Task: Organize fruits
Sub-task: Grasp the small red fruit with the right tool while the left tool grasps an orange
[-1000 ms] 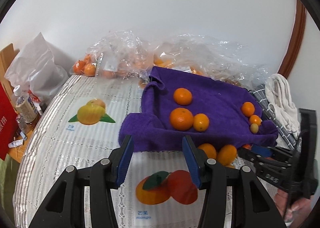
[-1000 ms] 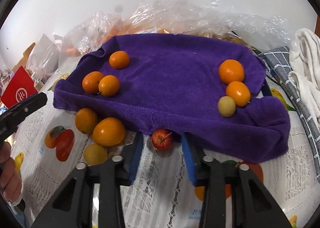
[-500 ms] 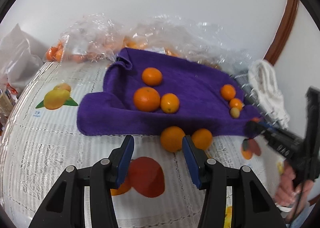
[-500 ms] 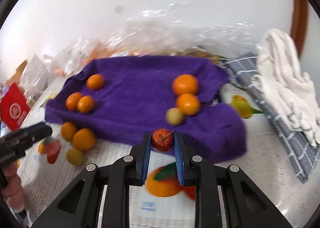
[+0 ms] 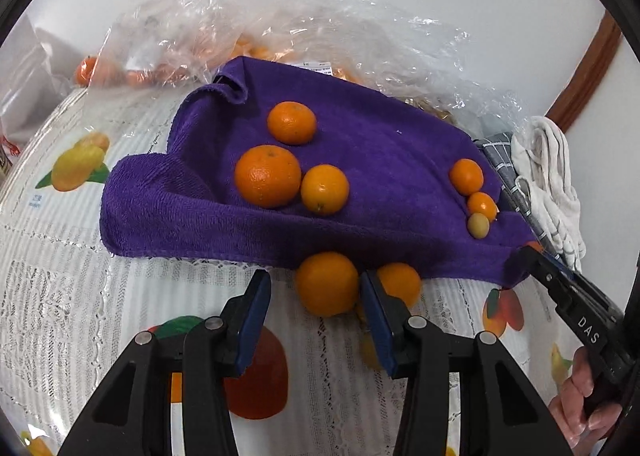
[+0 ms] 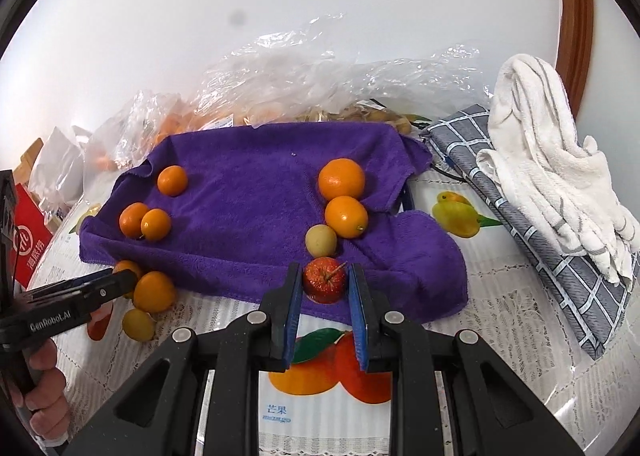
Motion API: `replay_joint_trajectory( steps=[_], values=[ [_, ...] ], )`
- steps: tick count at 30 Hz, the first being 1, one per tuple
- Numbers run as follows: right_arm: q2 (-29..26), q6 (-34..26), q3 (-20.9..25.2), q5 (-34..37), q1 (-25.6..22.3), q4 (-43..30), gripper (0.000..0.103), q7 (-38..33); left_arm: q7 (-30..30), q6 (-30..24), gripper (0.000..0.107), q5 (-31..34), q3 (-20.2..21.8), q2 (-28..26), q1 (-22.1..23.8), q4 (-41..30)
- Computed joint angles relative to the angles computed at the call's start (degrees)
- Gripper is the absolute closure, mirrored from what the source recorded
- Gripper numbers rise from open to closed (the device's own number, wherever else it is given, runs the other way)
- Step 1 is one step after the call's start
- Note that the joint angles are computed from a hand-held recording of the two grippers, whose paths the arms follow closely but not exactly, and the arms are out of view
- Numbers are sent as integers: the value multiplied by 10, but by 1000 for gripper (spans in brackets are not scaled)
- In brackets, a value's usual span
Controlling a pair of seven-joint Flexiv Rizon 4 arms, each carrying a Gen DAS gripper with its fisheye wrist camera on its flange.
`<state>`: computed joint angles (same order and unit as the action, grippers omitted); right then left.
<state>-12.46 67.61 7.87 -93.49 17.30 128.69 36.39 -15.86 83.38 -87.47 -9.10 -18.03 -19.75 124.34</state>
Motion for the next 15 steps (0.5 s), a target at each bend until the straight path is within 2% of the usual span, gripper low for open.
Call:
replay_joint_trajectory(
  steps=[5, 7, 11, 15],
  values=[
    [-10, -9, 0, 16, 8, -4, 80, -17, -16, 0, 63, 21, 0, -3, 4, -4],
    [-10, -12, 0, 18, 11, -4, 80, -19, -4, 7, 63, 13, -5, -3, 5, -4],
    [-9, -5, -4, -11, 6, -5, 80, 8, 29, 4, 75, -15, -5, 0, -2, -7],
    [-9, -4, -2, -25, -1, -5, 80, 26, 44, 40, 75, -33, 1, -4, -21, -12]
  ],
)
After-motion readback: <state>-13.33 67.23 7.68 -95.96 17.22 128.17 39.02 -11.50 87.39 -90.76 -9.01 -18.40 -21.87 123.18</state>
